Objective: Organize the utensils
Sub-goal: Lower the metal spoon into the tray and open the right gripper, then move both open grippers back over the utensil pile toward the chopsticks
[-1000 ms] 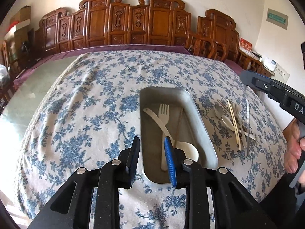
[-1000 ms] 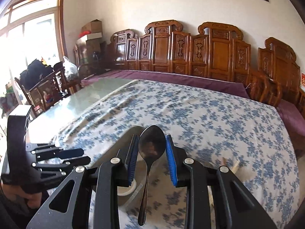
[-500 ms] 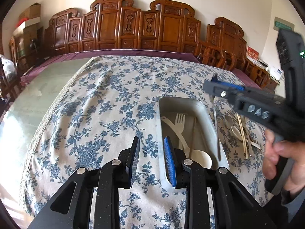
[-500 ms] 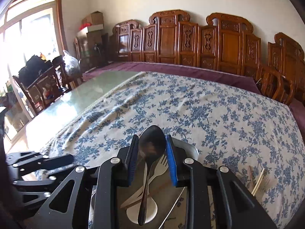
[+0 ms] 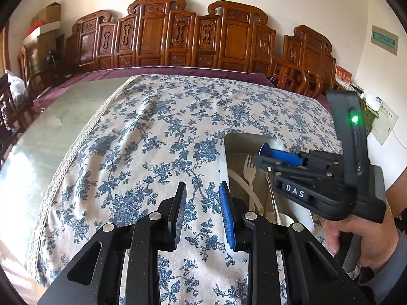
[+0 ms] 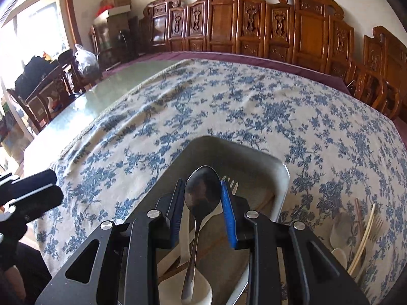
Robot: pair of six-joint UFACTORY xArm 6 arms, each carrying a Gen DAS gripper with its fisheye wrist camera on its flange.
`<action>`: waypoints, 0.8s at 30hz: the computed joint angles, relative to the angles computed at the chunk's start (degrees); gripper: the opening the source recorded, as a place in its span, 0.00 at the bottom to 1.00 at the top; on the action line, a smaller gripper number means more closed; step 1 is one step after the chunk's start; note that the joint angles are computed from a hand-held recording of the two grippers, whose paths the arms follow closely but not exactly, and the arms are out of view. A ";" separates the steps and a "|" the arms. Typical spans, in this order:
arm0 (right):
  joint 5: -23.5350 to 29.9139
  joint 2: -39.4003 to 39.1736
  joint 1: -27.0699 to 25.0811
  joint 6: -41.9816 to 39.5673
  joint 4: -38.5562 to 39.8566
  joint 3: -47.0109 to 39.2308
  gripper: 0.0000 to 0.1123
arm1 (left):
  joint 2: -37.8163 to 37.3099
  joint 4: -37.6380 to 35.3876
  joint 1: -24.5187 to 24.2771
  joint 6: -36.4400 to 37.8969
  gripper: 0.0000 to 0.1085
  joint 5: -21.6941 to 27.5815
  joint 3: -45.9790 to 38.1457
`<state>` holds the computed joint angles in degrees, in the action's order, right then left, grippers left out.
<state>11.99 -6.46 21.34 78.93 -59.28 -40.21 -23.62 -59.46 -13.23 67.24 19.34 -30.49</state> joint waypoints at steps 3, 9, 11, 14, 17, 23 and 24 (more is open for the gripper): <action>-0.70 0.22 -0.61 -1.42 2.17 0.48 0.28 | 0.03 0.04 0.05 0.03 0.23 0.04 -0.02; -2.47 -1.41 -2.20 -3.52 4.38 2.58 0.29 | -0.26 0.76 -0.35 -0.68 0.23 -0.12 0.27; -3.65 -2.37 -2.97 -3.69 4.44 3.57 0.29 | -0.40 0.80 -0.79 -0.85 0.23 -0.39 0.50; -4.95 -3.40 -3.66 -6.90 7.62 4.77 0.29 | -0.62 0.98 -1.48 -1.12 0.23 -0.80 0.83; -4.47 -5.96 -3.93 -6.99 6.93 6.14 0.29 | -0.88 1.14 -2.37 -1.45 0.23 -1.07 1.15; -2.24 -20.60 -5.97 -11.49 10.14 15.66 0.29 | -2.67 1.72 -5.45 -2.97 0.24 -1.20 2.34; -1.45 -23.23 -6.37 -13.00 11.49 17.36 0.29 | -3.21 1.48 -6.30 -2.90 0.24 -1.21 2.64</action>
<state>10.53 -29.69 14.97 65.94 -47.79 -22.85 -26.83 -57.98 -19.54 64.33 18.14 -27.85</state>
